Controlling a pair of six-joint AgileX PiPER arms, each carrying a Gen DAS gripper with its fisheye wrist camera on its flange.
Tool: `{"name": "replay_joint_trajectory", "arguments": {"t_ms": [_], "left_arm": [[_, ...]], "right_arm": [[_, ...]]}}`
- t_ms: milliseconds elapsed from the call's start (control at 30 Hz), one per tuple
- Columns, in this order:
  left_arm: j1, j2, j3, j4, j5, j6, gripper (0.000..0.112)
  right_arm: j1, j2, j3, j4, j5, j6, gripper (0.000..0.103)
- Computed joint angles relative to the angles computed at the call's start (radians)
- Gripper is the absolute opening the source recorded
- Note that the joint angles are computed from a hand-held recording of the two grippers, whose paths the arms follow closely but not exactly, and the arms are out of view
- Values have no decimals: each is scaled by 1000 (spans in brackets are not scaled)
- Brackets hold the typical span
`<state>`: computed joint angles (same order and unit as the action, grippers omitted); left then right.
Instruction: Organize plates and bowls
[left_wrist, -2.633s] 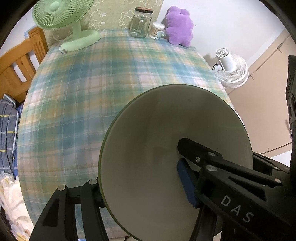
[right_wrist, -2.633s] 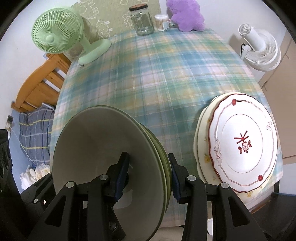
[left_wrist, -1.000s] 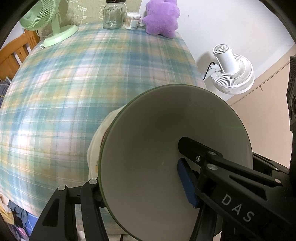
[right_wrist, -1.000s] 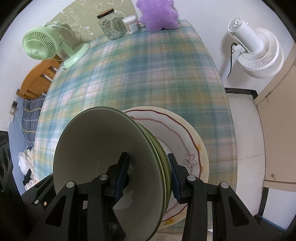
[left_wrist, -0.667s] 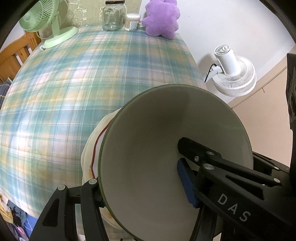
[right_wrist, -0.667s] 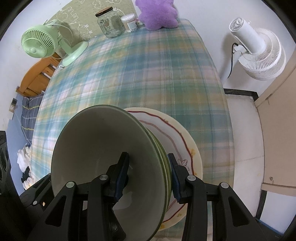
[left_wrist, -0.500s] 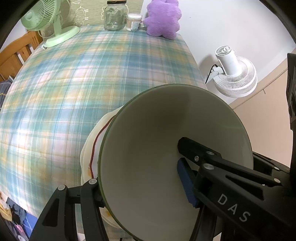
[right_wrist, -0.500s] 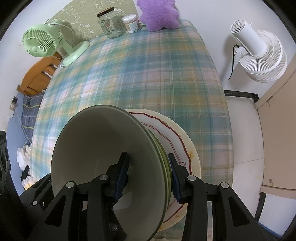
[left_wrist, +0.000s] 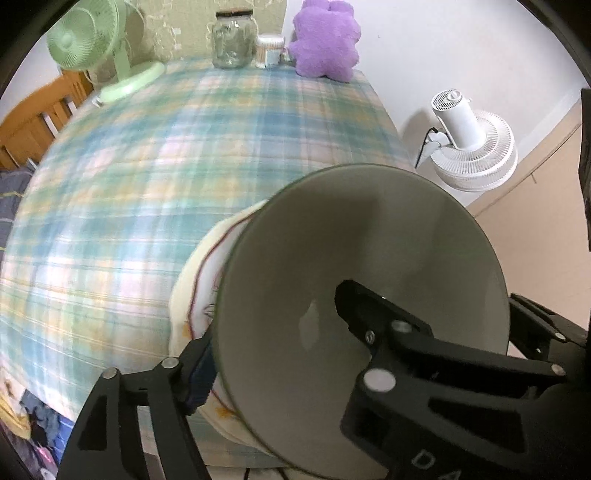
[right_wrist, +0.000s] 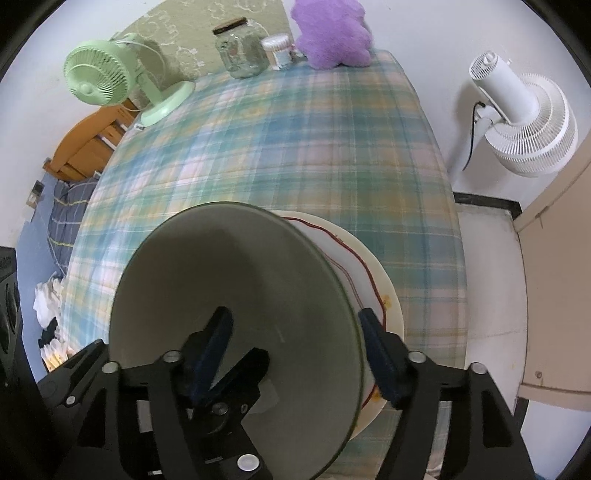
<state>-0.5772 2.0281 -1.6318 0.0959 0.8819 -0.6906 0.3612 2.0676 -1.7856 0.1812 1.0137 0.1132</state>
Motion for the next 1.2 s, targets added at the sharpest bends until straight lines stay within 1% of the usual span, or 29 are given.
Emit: {"name": "replay_joint_trajectory", "arguments": {"t_ms": [133,200,267,400,600,633,733,867,1033,1133,1200], "left_arm": [[-9,-37,34,45,1,-38,81],[-14,-61,53,76,-3,-54,85],[-20,-100,93,114,-29,-65,85],[-9,-155,153,145,-73,-58,85],[45,-266,263,164,-159,-6,85],[57,-288,284,162,-174,12,85],[100,-355,346,148,-208,83,86],[156,-444,431,150,-253,171,86],[270,-574,590,143,-359,302,86],[372,-633,682,52,-420,469,88],[452,-662,742,-58,-462,631,89]], "right_arm": [[14,-29,33,-18,-21,13,79],[22,-47,45,-42,-30,33,79],[35,-71,61,-84,-45,70,79],[75,-118,93,-209,-72,209,79],[148,-178,107,-399,-64,427,79],[177,-187,103,-453,-54,480,79],[245,-198,84,-552,-23,585,79],[337,-194,50,-646,16,714,79],[461,-153,-5,-746,47,893,79],[540,-111,-40,-819,79,1005,79],[577,-81,-61,-842,90,1054,79]]}}
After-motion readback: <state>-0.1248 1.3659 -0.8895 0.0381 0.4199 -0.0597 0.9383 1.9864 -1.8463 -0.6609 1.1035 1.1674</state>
